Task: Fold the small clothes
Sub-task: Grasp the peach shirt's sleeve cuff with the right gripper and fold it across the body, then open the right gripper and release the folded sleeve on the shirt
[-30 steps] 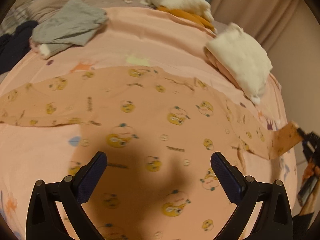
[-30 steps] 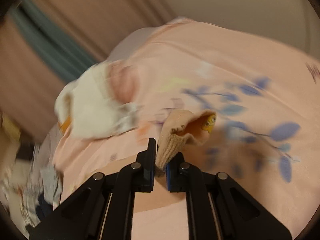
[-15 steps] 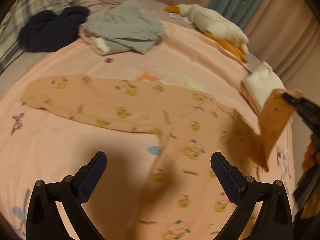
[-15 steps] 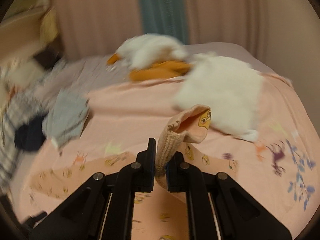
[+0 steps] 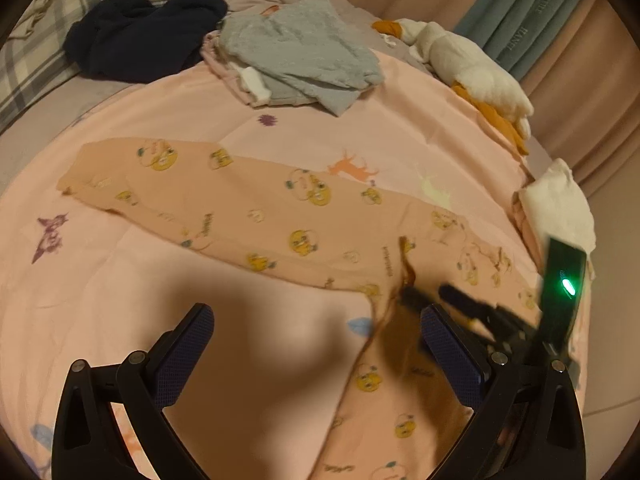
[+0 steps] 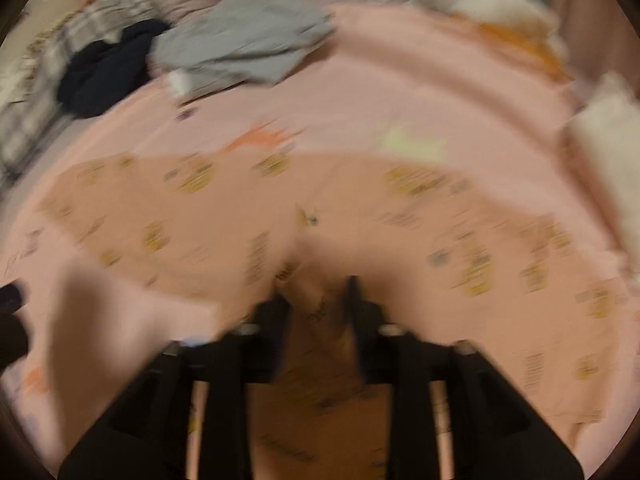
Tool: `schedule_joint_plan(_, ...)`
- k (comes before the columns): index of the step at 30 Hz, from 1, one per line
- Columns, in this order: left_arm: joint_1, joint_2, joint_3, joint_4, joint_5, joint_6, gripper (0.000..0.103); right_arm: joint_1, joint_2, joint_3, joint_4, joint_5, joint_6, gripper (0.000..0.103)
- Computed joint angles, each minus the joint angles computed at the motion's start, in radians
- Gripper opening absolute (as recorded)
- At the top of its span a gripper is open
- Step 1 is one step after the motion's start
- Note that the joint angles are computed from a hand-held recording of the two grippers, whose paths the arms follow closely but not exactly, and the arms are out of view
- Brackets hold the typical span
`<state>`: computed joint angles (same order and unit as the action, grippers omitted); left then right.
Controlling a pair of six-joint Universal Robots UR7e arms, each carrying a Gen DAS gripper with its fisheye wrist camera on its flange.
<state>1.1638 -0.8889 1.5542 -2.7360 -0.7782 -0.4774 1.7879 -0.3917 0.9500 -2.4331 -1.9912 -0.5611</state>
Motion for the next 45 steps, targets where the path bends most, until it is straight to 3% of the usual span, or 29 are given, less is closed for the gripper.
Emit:
schedule_joint_plan(1,0.0,0.012,-0.017,-0.008,-0.018,0.019,0.103,-0.008,-0.031,0.035,-0.008,0.047,-0.003,0.057)
schedule_joint_plan(6,0.006,0.078,-0.102,-0.03,-0.126,0.121,0.103,-0.076,-0.198,0.178,-0.047,0.256,0.022,0.057)
schedule_joint_plan(8,0.009,0.119,-0.153,-0.027,-0.177,0.164,0.102,-0.104,-0.233,0.201,-0.088,0.245,0.065,0.056)
schedule_joint_plan(9,0.011,0.143,-0.182,-0.023,-0.203,0.181,0.101,-0.12,-0.245,0.207,-0.116,0.225,0.089,0.05)
schedule_joint_plan(10,0.014,0.169,-0.214,-0.014,-0.23,0.195,0.096,-0.136,-0.252,0.206,-0.135,0.204,0.118,0.038)
schedule_joint_plan(12,0.025,0.221,-0.285,0.021,-0.298,0.215,0.081,-0.163,-0.263,0.2,-0.147,0.165,0.173,0.027)
schedule_joint_plan(14,0.034,0.261,-0.342,0.069,-0.328,0.21,0.065,-0.186,-0.273,0.21,-0.179,0.154,0.198,0.024)
schedule_joint_plan(21,0.064,0.343,-0.435,0.177,-0.256,0.15,0.056,-0.238,-0.277,0.217,-0.174,0.093,0.269,0.013)
schedule_joint_plan(22,0.067,0.341,-0.431,0.169,-0.256,0.15,0.052,-0.245,-0.281,0.217,-0.17,0.102,0.274,0.012)
schedule_joint_plan(27,0.079,0.257,-0.333,0.094,-0.328,0.133,0.052,-0.246,-0.327,0.273,-0.195,0.126,0.267,0.019)
schedule_joint_plan(30,0.086,0.176,-0.236,0.013,-0.303,0.104,0.069,-0.235,-0.362,0.324,-0.219,0.162,0.253,0.029)
schedule_joint_plan(33,0.108,0.089,-0.128,-0.094,-0.263,0.062,0.072,-0.229,-0.404,0.384,-0.24,0.205,0.238,0.038)
schedule_joint_plan(35,0.131,0.029,-0.059,-0.159,-0.22,0.017,0.072,-0.221,-0.416,0.409,-0.243,0.222,0.227,0.038)
schedule_joint_plan(41,0.222,-0.102,0.085,-0.313,-0.203,-0.136,0.072,-0.199,-0.432,0.46,-0.236,0.259,0.215,0.04)
schedule_joint_plan(45,0.276,-0.124,0.113,-0.402,-0.267,-0.176,0.072,-0.186,-0.426,0.468,-0.224,0.267,0.213,0.04)
